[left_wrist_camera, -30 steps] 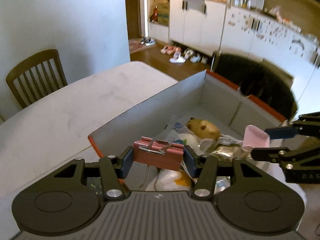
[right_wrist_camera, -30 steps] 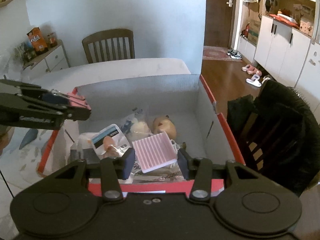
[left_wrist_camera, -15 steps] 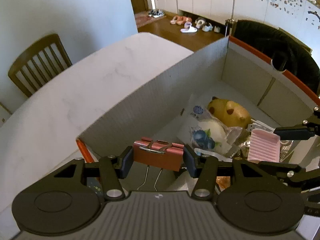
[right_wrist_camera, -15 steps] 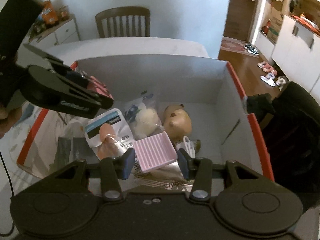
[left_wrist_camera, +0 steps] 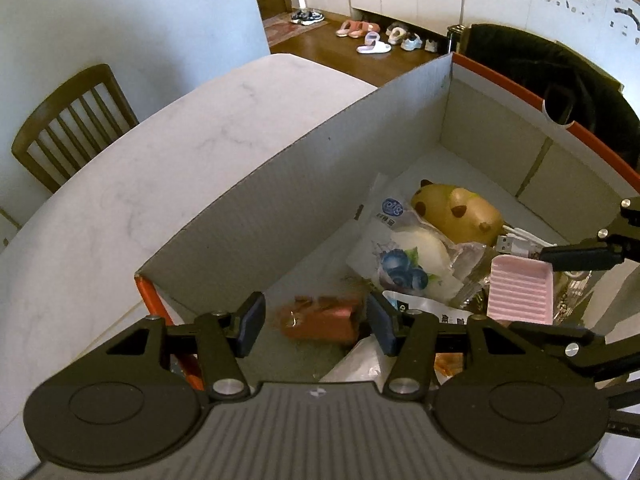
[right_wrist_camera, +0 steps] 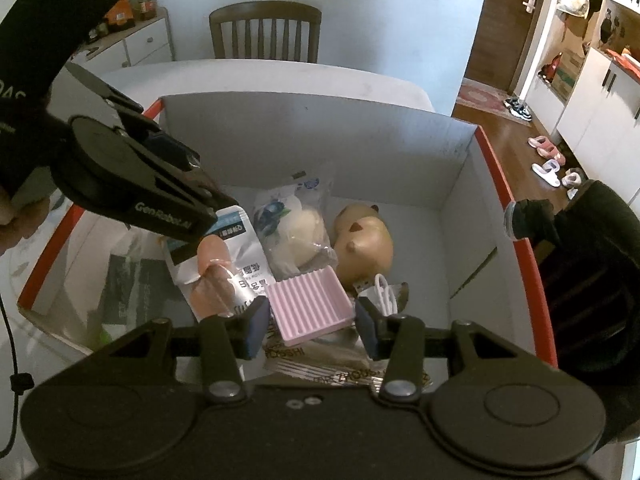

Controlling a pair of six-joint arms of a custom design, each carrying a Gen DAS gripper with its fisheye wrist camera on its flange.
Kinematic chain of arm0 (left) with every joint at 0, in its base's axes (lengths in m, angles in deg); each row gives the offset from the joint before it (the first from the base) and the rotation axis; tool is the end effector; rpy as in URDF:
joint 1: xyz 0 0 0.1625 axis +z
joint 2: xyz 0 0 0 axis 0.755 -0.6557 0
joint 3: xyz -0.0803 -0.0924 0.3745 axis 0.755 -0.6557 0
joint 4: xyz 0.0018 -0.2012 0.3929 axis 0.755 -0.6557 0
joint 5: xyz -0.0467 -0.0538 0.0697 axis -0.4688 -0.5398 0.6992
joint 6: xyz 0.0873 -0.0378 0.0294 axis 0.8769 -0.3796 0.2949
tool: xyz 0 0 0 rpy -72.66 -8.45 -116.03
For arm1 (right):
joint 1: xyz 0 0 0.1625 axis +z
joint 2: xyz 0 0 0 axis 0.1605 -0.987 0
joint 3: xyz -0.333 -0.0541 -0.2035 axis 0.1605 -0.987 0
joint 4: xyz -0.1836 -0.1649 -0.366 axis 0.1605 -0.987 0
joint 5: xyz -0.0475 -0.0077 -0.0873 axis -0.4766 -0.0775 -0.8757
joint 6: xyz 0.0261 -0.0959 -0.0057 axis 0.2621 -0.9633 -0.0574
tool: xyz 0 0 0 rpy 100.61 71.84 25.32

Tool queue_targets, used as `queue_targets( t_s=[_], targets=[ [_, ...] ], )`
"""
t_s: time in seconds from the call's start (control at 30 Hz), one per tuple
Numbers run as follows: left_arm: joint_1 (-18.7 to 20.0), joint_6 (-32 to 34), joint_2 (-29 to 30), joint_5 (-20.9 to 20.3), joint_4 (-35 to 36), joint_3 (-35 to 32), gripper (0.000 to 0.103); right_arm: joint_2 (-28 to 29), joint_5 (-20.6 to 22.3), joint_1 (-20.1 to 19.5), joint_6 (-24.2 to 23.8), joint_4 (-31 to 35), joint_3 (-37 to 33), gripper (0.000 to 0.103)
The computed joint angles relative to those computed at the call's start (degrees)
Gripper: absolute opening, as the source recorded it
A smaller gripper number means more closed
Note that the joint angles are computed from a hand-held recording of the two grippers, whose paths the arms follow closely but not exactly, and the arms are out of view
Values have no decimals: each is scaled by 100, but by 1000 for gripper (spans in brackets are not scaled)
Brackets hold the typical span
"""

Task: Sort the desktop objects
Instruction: 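Open the left gripper to drop the clip while the right releases the sponge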

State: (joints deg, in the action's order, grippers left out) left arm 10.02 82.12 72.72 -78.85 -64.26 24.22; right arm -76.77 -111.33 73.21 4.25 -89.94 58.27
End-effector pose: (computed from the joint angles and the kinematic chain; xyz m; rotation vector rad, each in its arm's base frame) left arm -0.2886 -0.8528 -0.0994 1.2087 2.2028 -0.2614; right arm -0.0092 -0.7256 0.1769 0.3822 -2.2734 0.6934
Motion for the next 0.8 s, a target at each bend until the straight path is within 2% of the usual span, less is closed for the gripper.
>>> queue_targets(
  t_s=[0.13,0.27,0.33,0.43,0.6,0.8],
  targets=[
    [4,-62,-156,-104,-151,247,55,-76,73,-14,78,45,55,52],
    [5,-68,-510,-311,-611,837,56,-184,153,-30,173,65,133,56],
    [8,-100,-718,-461,-864,1164,63,-258,195,-39,197,49,203,60],
    [25,-289,-989,-747,-1119,1543,64,-379,279,-47,221,31,323,65],
    [48,-636,-1438,-1109,-1581,2194,65,-566,354,-21,269,4,509,66],
    [63,-861,-1925,-1349,-2049,2935,66,-736,475,36,343,-106,702,72]
  ],
)
